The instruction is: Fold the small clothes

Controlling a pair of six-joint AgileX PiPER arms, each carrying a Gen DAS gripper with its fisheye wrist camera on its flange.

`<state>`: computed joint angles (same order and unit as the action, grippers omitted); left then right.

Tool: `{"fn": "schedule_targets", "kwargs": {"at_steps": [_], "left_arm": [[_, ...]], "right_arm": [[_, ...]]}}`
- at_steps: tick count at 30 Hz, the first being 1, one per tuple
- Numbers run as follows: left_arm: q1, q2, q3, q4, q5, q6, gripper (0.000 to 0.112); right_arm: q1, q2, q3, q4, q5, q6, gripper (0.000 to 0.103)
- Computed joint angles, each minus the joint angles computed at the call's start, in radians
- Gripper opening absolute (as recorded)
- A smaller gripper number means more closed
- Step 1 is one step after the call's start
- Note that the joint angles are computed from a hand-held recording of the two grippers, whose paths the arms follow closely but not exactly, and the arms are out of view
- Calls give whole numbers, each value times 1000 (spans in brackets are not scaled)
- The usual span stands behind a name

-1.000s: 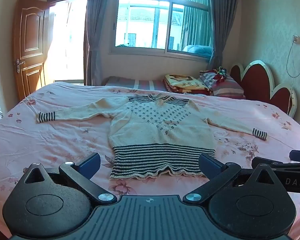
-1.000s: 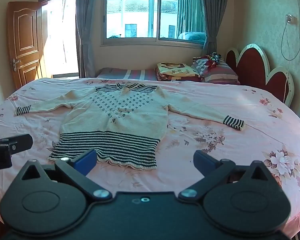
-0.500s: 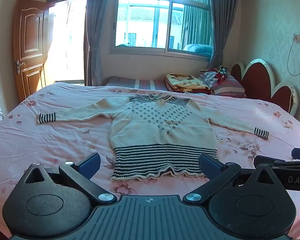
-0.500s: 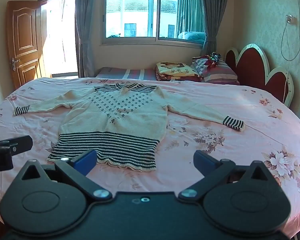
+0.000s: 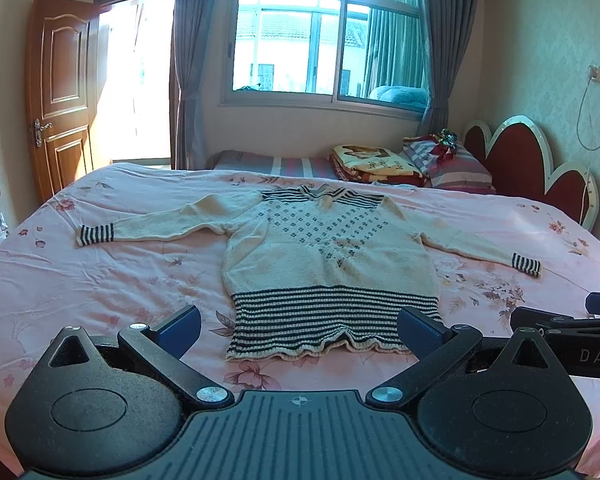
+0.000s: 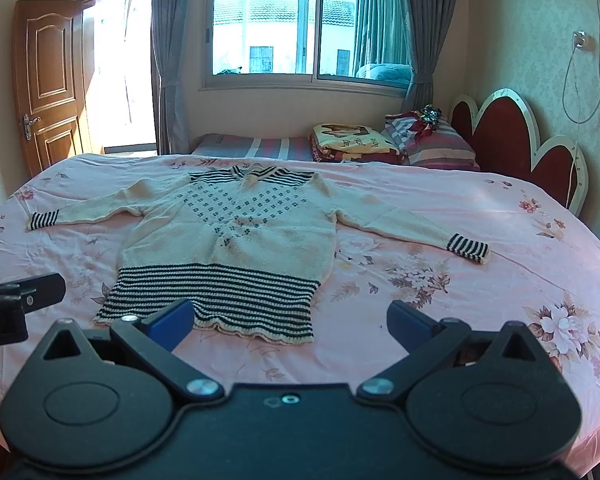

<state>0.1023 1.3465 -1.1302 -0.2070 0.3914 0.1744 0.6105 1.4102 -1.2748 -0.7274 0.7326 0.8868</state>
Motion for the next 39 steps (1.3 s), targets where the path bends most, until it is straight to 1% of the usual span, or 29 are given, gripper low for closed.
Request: {"fn": "schedule_targets", "kwargs": {"at_steps": [5, 13, 39], "left_arm": [[3, -3, 8, -3, -2, 5, 103], [-4, -3, 10, 17, 0, -14, 103], [-7, 5, 2, 18, 4, -15, 103]], "right_arm": [[-3, 2, -1, 17, -6, -21, 102], [-2, 4, -2, 11, -4, -12, 102], [-12, 2, -2, 9, -6, -13, 102]]}}
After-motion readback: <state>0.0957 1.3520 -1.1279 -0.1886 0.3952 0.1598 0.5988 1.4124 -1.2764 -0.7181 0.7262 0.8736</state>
